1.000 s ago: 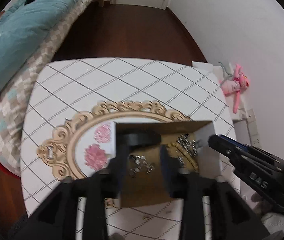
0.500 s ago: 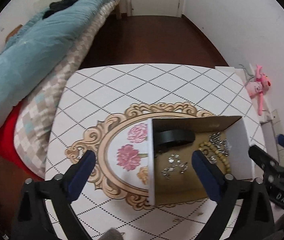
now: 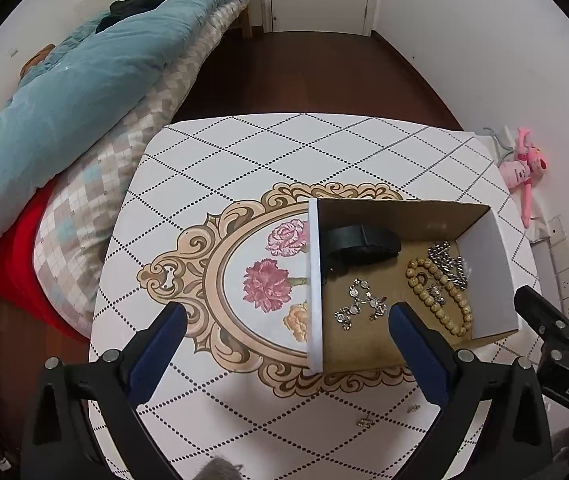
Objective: Organize jewelry
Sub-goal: 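Withdraw both tools from the box toward the silver charms on the table, then grasp a silver charm with the right gripper while the left grasps another charm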
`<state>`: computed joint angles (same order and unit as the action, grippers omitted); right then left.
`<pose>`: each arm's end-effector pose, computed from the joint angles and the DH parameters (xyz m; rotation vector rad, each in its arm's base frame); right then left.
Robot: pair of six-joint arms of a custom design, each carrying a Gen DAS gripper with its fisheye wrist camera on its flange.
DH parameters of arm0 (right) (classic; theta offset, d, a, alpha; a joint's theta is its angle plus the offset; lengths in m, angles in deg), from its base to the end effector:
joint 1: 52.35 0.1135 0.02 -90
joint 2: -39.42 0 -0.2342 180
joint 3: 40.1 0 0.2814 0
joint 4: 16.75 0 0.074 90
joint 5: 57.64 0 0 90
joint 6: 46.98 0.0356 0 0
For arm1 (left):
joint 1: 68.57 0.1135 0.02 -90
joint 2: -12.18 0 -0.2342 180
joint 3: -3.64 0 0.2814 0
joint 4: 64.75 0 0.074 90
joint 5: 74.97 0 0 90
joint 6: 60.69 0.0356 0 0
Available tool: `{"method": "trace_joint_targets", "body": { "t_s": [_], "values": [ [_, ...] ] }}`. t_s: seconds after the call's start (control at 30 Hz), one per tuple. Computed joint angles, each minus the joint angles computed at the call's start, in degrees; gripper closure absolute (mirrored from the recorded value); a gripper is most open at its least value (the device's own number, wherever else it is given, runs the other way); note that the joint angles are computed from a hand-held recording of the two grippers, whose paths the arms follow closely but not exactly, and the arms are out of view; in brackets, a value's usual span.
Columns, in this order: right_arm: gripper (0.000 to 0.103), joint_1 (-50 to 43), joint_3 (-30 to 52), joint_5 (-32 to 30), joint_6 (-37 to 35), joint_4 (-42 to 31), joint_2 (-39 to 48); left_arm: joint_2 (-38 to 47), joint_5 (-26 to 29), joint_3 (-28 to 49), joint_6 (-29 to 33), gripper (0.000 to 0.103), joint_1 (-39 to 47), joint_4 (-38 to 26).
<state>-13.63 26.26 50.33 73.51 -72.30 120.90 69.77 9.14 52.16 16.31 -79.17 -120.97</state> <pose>0.2352 0.1745 0.1699 -0.1207 2.6857 -0.0898 0.2150 -0.0365 0.1675 -0.0869 2.6977 0.0150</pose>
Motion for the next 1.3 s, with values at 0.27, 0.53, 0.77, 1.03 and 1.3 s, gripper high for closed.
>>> {"method": "trace_joint_targets", "body": {
  "t_s": [0.27, 0.53, 0.77, 1.03, 1.3],
  "values": [
    [0.001, 4.6, -2.4, 1.6, 4.2, -3.8, -9.6, -11.4, -1.5, -1.0, -0.6, 0.000, -1.5, -6.4],
    [0.001, 11.5, -9.0, 0.8, 11.8, -3.8, -14.6, -22.2, -0.6, -9.6, 0.1, 0.000, 0.5, -12.8],
    [0.038, 14.7, -17.7, -6.6, 16.0, 10.1, -8.6, -15.8, 5.3, -18.9, 2.6, 0.001, 6.7, -9.6],
    [0.055, 18.2, -17.4, -8.5, 17.9, 18.4, -0.1, -12.0, 5.8, -20.8, 4.2, 0.001, 9.3, -6.2],
    [0.095, 19.7, -16.2, -8.3, 18.0, 21.1, 3.7, -11.7, 5.6, -21.0, 5.2, 0.001, 10.8, -5.4]
  ]
}}
